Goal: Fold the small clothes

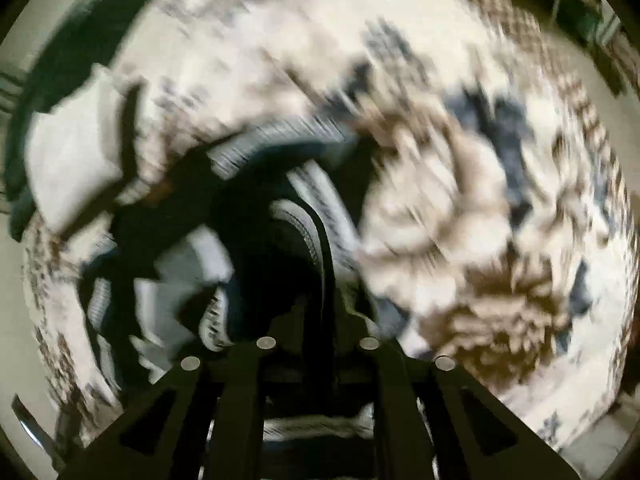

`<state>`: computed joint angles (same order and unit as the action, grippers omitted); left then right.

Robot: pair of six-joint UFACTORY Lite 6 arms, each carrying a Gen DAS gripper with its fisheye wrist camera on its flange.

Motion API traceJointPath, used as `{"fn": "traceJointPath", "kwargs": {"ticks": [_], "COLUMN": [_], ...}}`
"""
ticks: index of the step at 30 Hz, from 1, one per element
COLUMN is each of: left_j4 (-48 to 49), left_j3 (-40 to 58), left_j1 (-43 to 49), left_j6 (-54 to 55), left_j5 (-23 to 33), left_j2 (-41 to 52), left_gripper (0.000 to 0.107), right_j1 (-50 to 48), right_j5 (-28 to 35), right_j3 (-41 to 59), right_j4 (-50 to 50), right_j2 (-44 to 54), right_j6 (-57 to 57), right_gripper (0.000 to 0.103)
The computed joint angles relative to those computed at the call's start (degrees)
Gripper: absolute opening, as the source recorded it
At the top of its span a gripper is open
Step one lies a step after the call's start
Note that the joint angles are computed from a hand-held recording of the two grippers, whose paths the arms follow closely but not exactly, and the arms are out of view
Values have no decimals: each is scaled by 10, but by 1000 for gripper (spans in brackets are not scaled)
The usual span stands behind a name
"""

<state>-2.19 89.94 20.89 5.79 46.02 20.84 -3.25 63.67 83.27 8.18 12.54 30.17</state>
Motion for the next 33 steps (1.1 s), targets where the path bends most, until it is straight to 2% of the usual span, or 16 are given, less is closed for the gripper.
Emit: {"fn": "traceJointPath", "kwargs": {"ticks": [1, 3, 5, 9, 11, 15, 16, 17, 18, 21, 23, 26, 27, 29, 31, 33], "left_j4": [1, 7, 9, 8, 6, 12, 13, 12, 12, 12, 14, 18, 16, 10, 3, -14], "left_j3": [10, 22, 32, 54, 66, 81, 82, 84, 84, 77, 74, 78, 79, 77, 65, 54], "left_j1": [-11, -27, -40, -54, -59, -68, -69, -70, -71, -71, -71, -69, -67, -63, -58, -50], "left_j6": [-2, -5, -1, 5, 8, 3, 2, 2, 3, 11, 14, 7, 5, 7, 14, 22], "left_j5": [5, 8, 7, 10, 14, 18, 17, 18, 17, 9, 6, 8, 10, 12, 12, 25], "left_j2": [11, 24, 33, 48, 57, 72, 74, 76, 76, 72, 73, 81, 82, 80, 69, 59], "left_gripper": [94, 94, 94, 94, 94, 94, 94, 94, 94, 94, 94, 94, 94, 94, 94, 94], "right_j1": [-13, -27, -41, -63, -59, -18, -11, -5, 5, 32, 22, -12, -36, -72, -103, -111], "right_j5": [8, -7, -27, -69, -70, -49, -33, -29, -25, -36, -44, -69, -67, -22, -25, -25], "right_j3": [-18, -55, -80, -93, -67, 14, 39, 50, 62, 88, 92, 72, 63, 83, 46, 20], "right_j4": [1, 8, 20, 70, 79, 32, 18, 13, 0, -15, 7, -34, -29, 8, 38, 37], "right_j2": [-3, -33, -66, -98, -72, 40, 75, 89, 96, 57, 25, 4, 19, 70, 46, 10], "right_j6": [-3, -7, -11, -41, -61, -55, -50, -53, -50, -38, -31, 25, 21, -10, -29, -31], "right_gripper": [27, 45, 53, 61, 63, 62, 59, 23, 7, 6, 6, 7, 14, 22, 25, 32]}}
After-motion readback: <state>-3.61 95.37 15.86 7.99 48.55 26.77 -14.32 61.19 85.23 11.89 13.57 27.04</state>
